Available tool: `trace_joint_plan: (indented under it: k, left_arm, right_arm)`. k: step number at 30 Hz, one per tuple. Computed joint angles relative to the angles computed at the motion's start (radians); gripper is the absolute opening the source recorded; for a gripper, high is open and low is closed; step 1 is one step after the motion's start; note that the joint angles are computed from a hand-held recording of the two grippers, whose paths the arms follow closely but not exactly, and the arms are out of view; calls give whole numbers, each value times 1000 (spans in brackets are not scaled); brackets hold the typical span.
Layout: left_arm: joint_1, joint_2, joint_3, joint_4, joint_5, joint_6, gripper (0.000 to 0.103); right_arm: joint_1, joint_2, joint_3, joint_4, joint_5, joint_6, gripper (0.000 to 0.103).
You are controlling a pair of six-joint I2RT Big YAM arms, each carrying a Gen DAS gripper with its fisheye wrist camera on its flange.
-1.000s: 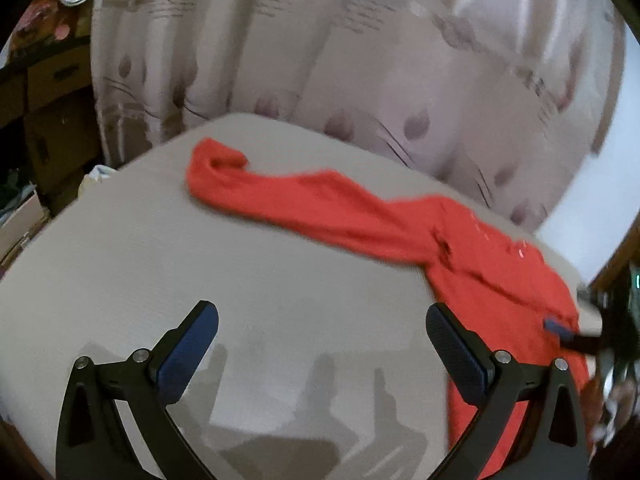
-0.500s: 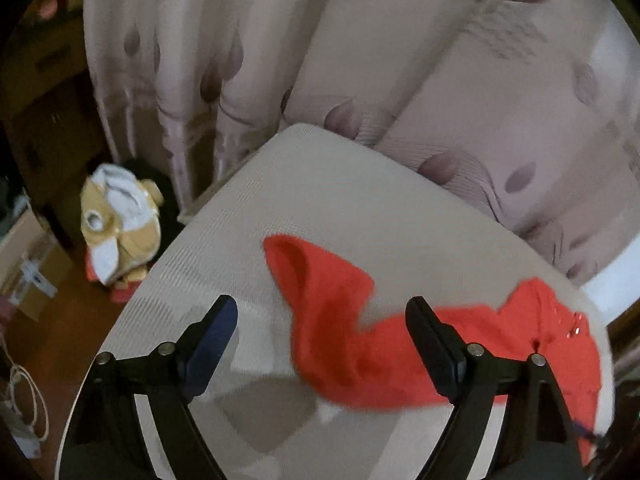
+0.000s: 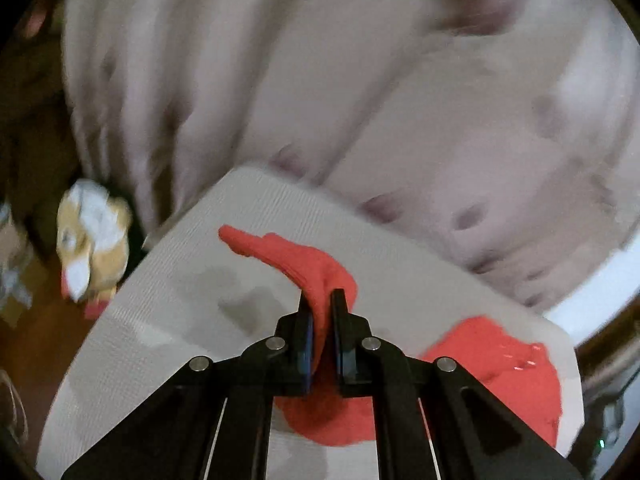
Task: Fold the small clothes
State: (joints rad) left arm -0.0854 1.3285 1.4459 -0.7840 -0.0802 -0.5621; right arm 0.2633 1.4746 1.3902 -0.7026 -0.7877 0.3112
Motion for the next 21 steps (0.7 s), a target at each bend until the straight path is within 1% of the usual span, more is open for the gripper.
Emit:
trace_joint_plan:
  k: [2,3,5,7,10,11,12,13,14,16,17,18,19,20,21]
  left_arm:
    - [-78,3,76,-16,-25,30,8]
    - [-124,14,122,-28,-48,53,8]
    - [-220,63,234,-57,-92,114,8]
    - [-307,140,360,-86,-123,152,8]
    - [-418,307,572,-132,-138,227,8]
    - [-443,361,634,-144,-133,246,8]
    - [-470,430,706,-154,-105,260,8]
    - [-485,476,756,-158,-79,268,8]
    - [-501,514,787,-143,-51,283,8]
    - [-533,588,833,-89,15,330,9]
    - [-546,621,859,-80,44,347,9]
    - [-559,665,905,-91,77,365,10]
    - [-573,725,979,-125,93,381,11]
    - [-586,773,1035,-150,97,399,11]
    - [-596,813,1088,-172,85,409,13]
  right_arm:
    - [-10,-5,-10,26,-11,24,93]
    - [-16,-11,-18,42,-16,39,93]
    - [-29,-24,-35,76,-26,69,93]
    - [-50,-45,-66,129,-57,126,93]
    - [-87,-74,-103,173,-89,179,93]
    - [-102,-84,-113,180,-98,187,93]
    - [-118,-97,-124,185,-105,194,93]
    - [-143,-114,-138,188,-115,195,93]
    - [-157,-123,-144,185,-119,192,93]
    - [-198,-146,-153,163,-121,170,94]
    - [-215,-154,-156,156,-121,161,94]
    - [-233,-162,-160,150,-122,151,94]
    - [-254,-166,-163,142,-125,141,94]
    - [-268,-167,-163,135,-126,133,94]
    - [-279,-167,-163,130,-126,129,94]
